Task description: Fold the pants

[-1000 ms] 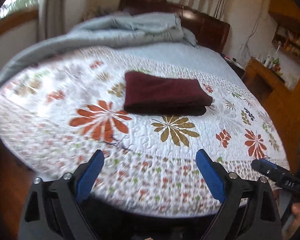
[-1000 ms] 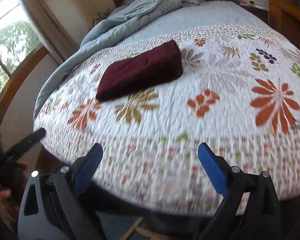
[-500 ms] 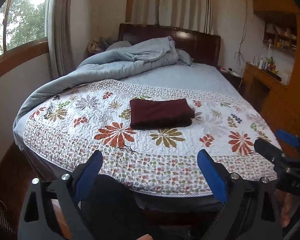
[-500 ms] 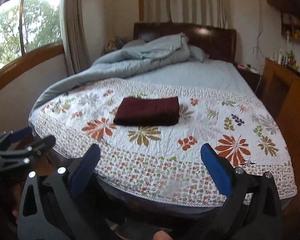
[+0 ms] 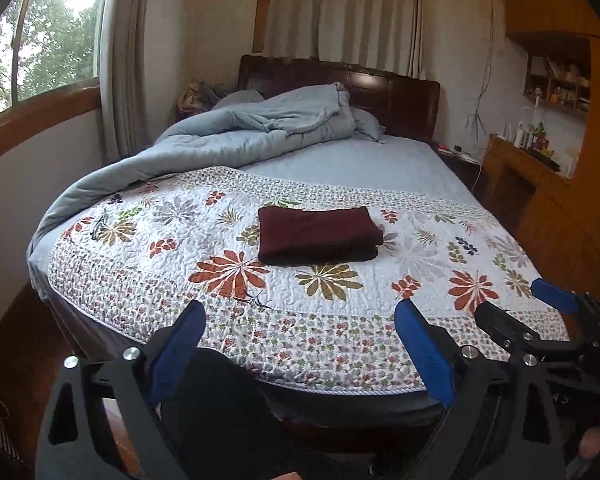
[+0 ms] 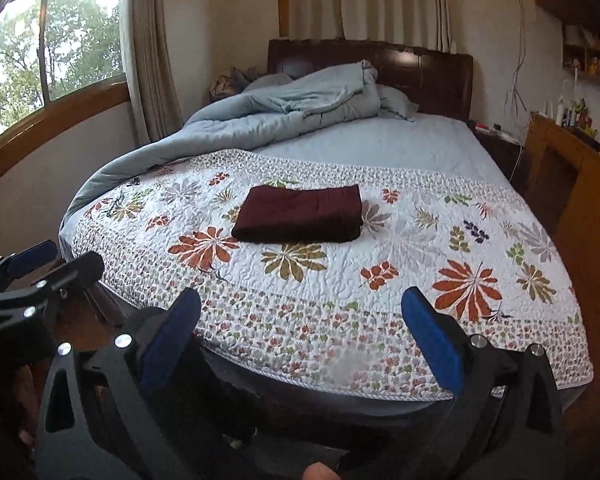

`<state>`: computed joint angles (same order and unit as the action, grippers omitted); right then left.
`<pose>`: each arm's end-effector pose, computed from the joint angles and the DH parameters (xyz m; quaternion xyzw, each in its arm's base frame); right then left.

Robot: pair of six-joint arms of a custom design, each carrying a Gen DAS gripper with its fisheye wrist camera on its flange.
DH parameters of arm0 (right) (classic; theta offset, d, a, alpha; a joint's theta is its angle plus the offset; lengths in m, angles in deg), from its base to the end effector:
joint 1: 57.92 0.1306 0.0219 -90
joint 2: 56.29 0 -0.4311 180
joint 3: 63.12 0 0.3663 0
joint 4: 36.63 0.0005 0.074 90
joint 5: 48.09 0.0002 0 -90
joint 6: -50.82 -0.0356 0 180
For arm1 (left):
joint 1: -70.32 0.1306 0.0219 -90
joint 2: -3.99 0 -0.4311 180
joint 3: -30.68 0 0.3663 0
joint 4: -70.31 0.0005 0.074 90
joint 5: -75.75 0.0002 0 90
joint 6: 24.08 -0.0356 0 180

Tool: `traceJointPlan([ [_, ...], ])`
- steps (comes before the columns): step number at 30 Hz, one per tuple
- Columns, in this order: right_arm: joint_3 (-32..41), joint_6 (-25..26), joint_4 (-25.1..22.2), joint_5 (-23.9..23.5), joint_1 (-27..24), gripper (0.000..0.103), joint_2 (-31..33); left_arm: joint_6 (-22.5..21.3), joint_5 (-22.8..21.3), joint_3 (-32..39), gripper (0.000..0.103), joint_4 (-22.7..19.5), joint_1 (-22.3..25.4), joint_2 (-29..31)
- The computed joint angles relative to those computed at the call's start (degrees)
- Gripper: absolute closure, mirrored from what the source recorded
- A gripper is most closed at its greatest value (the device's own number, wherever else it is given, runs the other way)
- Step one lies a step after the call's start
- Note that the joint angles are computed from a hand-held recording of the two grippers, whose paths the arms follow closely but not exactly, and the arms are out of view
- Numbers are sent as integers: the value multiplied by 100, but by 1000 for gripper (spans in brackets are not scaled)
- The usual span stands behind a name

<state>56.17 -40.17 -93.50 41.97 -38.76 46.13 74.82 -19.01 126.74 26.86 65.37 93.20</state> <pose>0.5188 0.1797 0.5873 -0.1429 0.8950 0.0735 0.4162 0.4659 -0.0379 0.5399 -0.0494 0.8914 -0.0173 0.4501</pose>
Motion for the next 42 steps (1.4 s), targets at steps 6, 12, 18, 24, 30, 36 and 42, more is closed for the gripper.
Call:
traceJointPlan([
  [6, 41, -44, -103, -100, -46, 3, 170, 38, 64, 29, 7, -12, 79, 202],
  [12, 129, -47, -102, -130, -32, 3, 280, 129, 296, 90, 7, -46, 155, 336],
  [18, 210, -99, -139, -172, -26, 3, 345, 84, 433, 169, 7, -127, 143, 396],
  [24, 233, -66, -148, -104, -17, 3, 339, 134, 369, 121, 6, -49, 117, 363],
  [30, 219, -76, -124, -56, -16, 3, 330, 168, 485, 114, 6, -76, 149, 385],
  [36, 229, -67, -95, 3, -1, 3, 353, 124, 326, 51, 6, -12, 118, 374],
  [42, 273, -39, -107, 79, 18, 3, 436, 46, 165, 41, 6, 39, 91, 444],
])
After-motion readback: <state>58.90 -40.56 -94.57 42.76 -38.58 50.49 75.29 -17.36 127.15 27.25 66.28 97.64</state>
